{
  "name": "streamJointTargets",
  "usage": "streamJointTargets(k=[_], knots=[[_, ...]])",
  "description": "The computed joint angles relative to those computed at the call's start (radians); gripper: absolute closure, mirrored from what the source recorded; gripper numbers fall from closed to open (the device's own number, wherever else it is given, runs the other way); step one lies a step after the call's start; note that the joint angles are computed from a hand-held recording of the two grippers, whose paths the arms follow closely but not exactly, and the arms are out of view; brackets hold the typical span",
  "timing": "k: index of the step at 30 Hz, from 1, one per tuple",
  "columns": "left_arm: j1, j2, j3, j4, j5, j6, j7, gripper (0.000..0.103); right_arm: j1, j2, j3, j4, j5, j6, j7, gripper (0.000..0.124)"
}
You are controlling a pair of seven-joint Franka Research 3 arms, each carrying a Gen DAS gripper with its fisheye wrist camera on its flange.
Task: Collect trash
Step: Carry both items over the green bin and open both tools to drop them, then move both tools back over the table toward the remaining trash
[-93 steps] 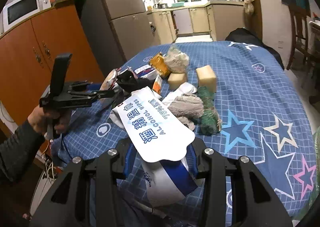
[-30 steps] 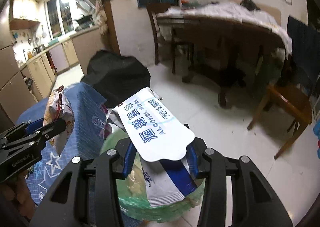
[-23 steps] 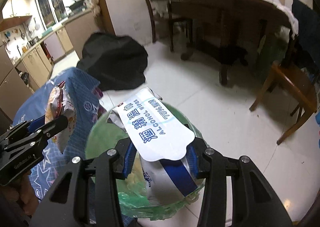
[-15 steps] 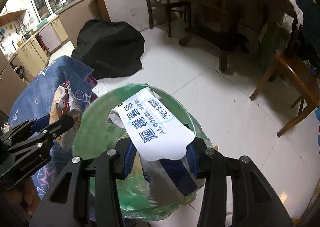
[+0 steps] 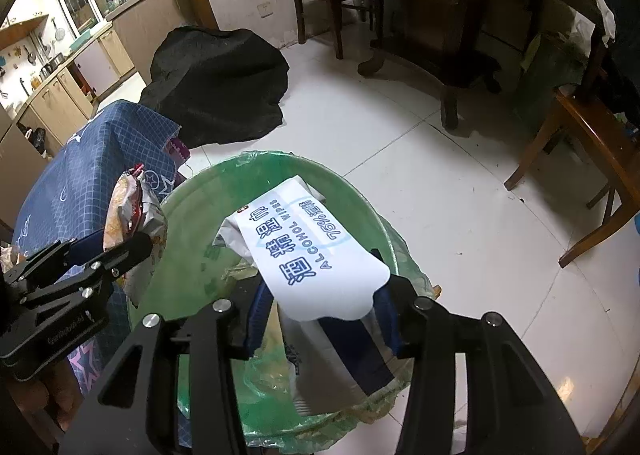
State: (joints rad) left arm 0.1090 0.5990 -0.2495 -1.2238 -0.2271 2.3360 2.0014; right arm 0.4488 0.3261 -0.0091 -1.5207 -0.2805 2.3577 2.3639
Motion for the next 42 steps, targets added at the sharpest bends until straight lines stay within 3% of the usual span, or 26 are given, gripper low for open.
streamJointTargets(k=[2,5,19,22,27,33,40,42], knots=[[-0.003,-0.001,0.004,-0.002,0.006,0.008,-0.005,0.032,0.002,-0.007,-0.005,-0.014,-0.007,0.017,0.021,0.067],[0.004,-0.006,0.002,-0.010,-0.004,0.023,-0.015,0.023,0.005,-0.015,-0.008,-0.024,-0.025,0.033,0.049,0.062],[0.045,-0.087,-0.010,-0.115,-0.062,0.046,0.036,0.022,0.017,-0.045,-0.003,-0.049,-0.086,0.057,0.085,0.062],[0.072,-0.148,-0.012,-0.199,-0.103,0.074,0.085,0.022,0.036,-0.081,-0.007,-0.090,-0.154,0.108,0.143,0.061],[0.141,-0.287,0.000,-0.367,-0.240,0.129,0.238,0.022,0.079,-0.144,0.003,-0.158,-0.373,0.256,0.297,0.047],[0.222,-0.432,0.098,-0.502,-0.452,0.149,0.424,0.022,0.126,-0.103,0.047,-0.115,-0.460,0.385,0.296,0.043],[0.310,-0.513,0.265,-0.598,-0.578,0.182,0.507,0.022,0.191,0.056,0.080,0.053,-0.304,0.453,0.093,0.043],[0.332,-0.509,0.295,-0.605,-0.565,0.212,0.509,0.022,0.184,0.126,0.134,0.137,-0.210,0.443,-0.039,0.043]])
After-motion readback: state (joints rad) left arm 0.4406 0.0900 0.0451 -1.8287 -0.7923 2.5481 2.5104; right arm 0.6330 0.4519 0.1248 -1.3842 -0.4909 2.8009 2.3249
